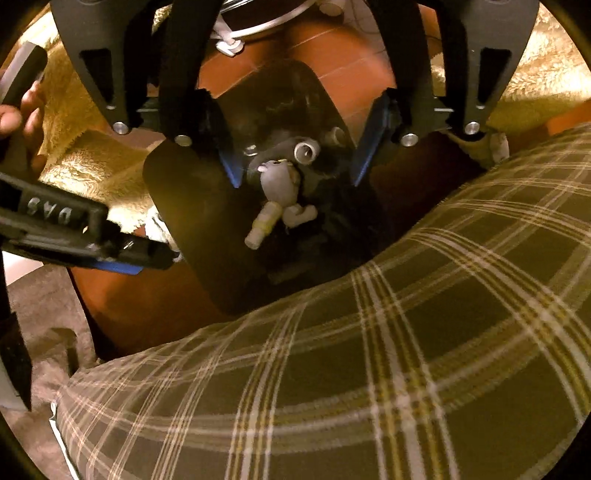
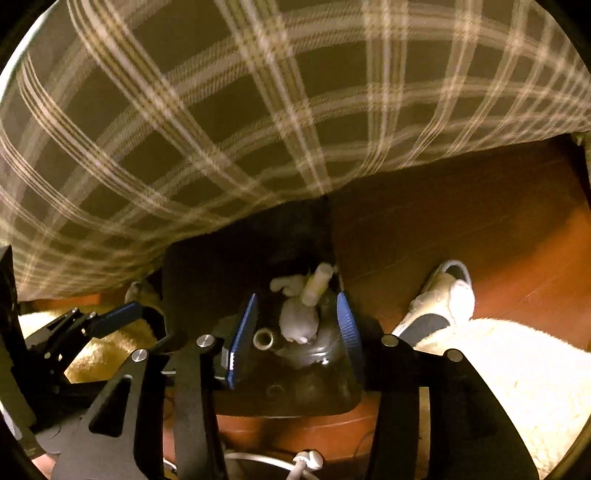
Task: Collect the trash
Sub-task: 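Carry both held items down into the floor bin and open both tools, then raise both open tools back over the items on the bed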
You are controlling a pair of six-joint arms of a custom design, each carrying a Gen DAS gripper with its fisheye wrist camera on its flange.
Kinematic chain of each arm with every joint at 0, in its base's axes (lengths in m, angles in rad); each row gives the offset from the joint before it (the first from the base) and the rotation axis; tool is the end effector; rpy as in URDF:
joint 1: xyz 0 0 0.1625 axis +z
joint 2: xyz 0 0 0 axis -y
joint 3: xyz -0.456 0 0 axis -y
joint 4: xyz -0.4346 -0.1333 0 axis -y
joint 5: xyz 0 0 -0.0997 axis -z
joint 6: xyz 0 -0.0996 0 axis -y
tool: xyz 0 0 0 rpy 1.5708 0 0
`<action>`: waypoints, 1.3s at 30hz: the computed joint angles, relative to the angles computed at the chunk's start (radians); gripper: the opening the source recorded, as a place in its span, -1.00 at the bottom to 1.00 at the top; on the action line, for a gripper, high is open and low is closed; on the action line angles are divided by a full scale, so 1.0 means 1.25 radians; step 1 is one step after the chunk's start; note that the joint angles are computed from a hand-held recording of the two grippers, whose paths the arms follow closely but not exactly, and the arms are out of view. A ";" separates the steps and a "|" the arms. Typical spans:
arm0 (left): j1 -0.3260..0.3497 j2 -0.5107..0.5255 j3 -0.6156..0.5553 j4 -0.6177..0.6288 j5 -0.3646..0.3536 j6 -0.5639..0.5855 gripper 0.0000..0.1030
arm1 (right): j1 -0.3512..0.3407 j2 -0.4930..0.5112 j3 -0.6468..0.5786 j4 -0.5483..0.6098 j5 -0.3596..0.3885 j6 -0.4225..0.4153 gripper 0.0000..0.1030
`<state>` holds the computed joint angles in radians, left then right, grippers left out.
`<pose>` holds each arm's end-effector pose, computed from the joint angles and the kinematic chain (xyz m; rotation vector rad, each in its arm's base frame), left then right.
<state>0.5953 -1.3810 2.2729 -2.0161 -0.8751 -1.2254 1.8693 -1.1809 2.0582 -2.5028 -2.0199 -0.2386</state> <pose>-0.2338 -0.3964 0.1601 -0.1026 2.3964 -0.5267 0.2495 -0.5045 0.1659 0.6983 -2.6008 0.0921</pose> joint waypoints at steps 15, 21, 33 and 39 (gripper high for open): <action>-0.136 -0.045 -0.147 0.302 0.145 -0.131 0.83 | 0.099 -0.092 -0.034 -0.098 0.028 -0.074 0.84; -0.152 -0.058 -0.223 0.435 0.206 -0.189 0.84 | 0.119 -0.090 -0.100 -0.083 0.071 -0.084 0.88; -0.087 -0.067 -0.338 0.573 0.324 -0.196 0.84 | 0.152 0.044 -0.270 -0.103 0.055 -0.116 0.88; -0.024 -0.062 -0.370 0.535 0.363 -0.142 0.84 | 0.154 0.127 -0.367 -0.085 0.056 -0.086 0.88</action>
